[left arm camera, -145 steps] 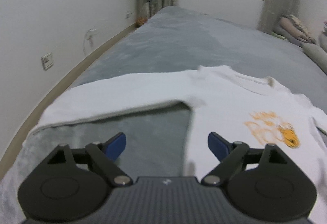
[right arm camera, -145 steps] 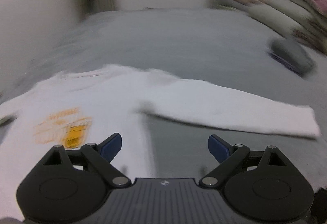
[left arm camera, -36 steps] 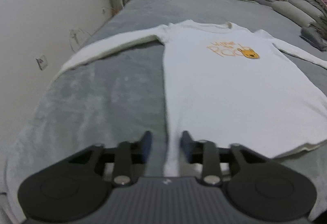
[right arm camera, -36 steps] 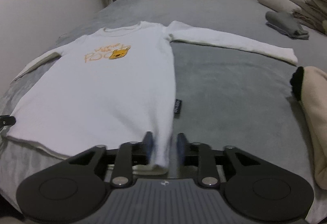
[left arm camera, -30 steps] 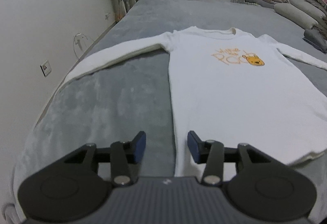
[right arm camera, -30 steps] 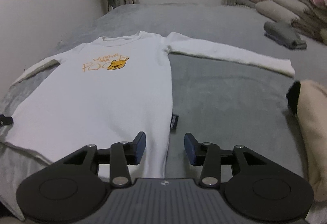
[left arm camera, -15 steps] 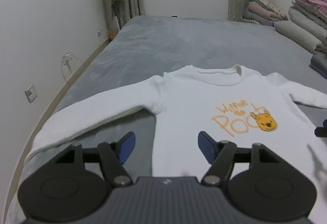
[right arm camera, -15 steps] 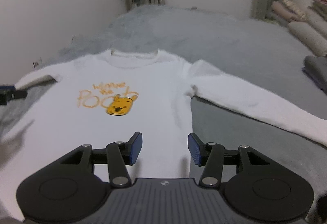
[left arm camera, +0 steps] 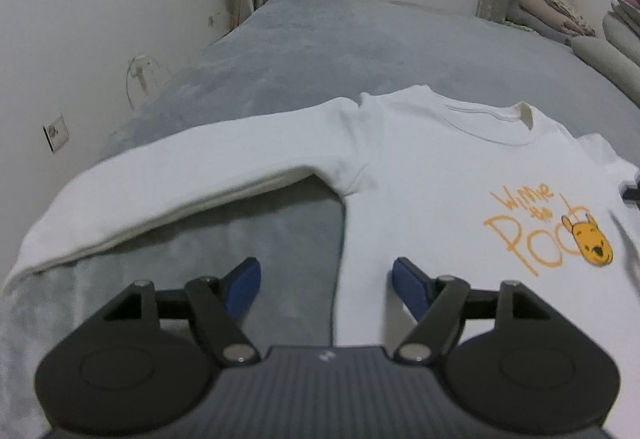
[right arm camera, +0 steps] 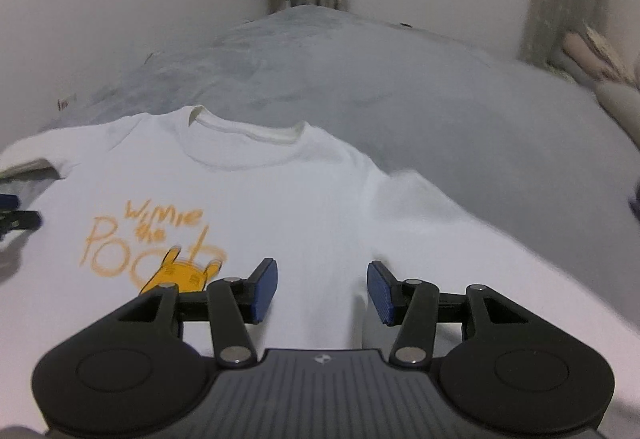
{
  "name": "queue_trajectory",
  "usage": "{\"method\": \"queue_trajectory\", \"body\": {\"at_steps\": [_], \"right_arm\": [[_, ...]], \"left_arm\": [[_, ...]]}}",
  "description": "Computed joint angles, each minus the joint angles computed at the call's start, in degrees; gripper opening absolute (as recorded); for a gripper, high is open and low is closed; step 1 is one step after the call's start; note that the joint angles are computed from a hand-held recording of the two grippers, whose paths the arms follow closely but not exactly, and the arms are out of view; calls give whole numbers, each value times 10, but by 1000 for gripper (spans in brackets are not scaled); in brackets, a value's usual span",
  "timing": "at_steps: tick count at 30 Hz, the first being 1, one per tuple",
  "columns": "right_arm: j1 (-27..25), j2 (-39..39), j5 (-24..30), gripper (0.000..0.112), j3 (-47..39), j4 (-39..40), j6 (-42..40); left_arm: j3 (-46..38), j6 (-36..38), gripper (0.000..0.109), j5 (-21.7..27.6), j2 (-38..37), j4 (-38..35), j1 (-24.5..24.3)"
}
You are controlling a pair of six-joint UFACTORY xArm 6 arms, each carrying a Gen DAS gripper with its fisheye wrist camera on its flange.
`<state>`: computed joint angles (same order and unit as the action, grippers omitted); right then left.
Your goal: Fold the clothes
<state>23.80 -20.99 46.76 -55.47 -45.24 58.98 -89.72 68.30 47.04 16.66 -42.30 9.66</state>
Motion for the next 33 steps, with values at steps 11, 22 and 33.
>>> {"method": "queue_trajectory", "body": {"at_steps": [11, 22, 33], "right_arm": [[-112, 198, -80, 43, -183, 79, -203], [-138, 250, -136, 3, -200, 113, -272], [-104, 297, -64, 3, -236, -76, -88]], "left_arm": [[-22, -11, 71, 12, 13, -5, 4], [-11, -5, 71, 0, 6, -7, 2], [-10, -26, 72, -25, 9, 0, 0]]}}
